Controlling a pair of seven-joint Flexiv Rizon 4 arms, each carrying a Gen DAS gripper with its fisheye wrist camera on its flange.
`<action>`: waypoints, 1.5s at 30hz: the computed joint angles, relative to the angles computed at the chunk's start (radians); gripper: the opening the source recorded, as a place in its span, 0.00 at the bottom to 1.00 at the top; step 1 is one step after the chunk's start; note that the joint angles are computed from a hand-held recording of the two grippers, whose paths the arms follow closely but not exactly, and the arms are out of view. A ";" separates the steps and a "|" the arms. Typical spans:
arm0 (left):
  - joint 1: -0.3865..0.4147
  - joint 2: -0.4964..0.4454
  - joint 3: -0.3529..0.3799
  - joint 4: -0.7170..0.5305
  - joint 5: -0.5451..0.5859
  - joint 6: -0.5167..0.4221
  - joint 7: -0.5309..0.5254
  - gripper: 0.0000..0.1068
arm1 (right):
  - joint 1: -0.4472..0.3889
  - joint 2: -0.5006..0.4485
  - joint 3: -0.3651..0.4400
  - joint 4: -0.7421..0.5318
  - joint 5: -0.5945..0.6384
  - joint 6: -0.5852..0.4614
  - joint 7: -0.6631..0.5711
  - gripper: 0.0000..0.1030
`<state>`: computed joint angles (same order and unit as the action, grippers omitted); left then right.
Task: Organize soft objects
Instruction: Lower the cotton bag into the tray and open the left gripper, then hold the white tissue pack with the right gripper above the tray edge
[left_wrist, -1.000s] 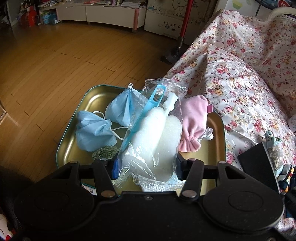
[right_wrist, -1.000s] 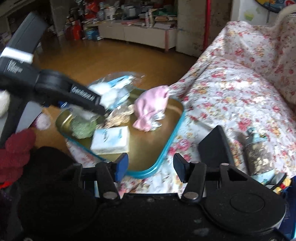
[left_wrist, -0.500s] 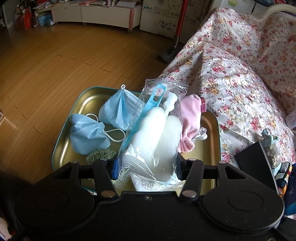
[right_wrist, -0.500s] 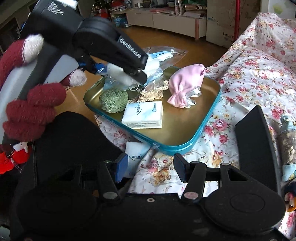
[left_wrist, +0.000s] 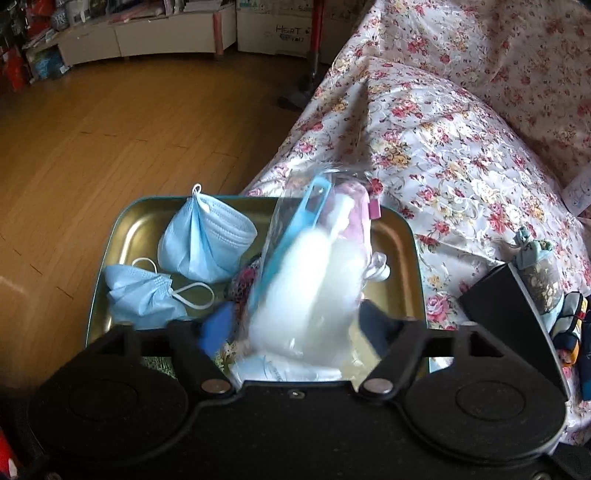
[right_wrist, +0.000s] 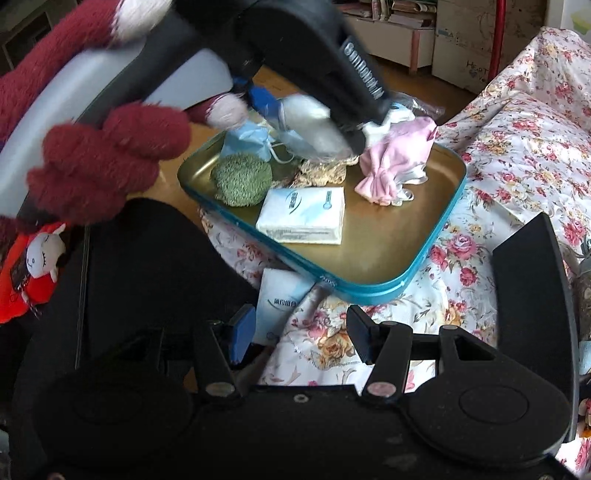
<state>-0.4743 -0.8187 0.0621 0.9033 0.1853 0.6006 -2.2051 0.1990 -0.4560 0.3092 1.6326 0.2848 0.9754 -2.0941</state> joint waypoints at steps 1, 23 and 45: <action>0.001 0.006 -0.001 0.013 0.000 0.016 -0.005 0.73 | 0.001 0.001 -0.001 0.002 -0.001 0.000 0.002 0.52; 0.035 0.232 -0.007 0.404 -0.005 0.238 -0.229 0.75 | -0.008 -0.080 0.024 -0.128 0.093 -0.130 -0.014 0.51; 0.050 0.249 -0.015 0.485 -0.028 0.330 -0.246 0.75 | 0.074 -0.206 -0.009 -0.160 -0.049 -0.026 0.205 0.50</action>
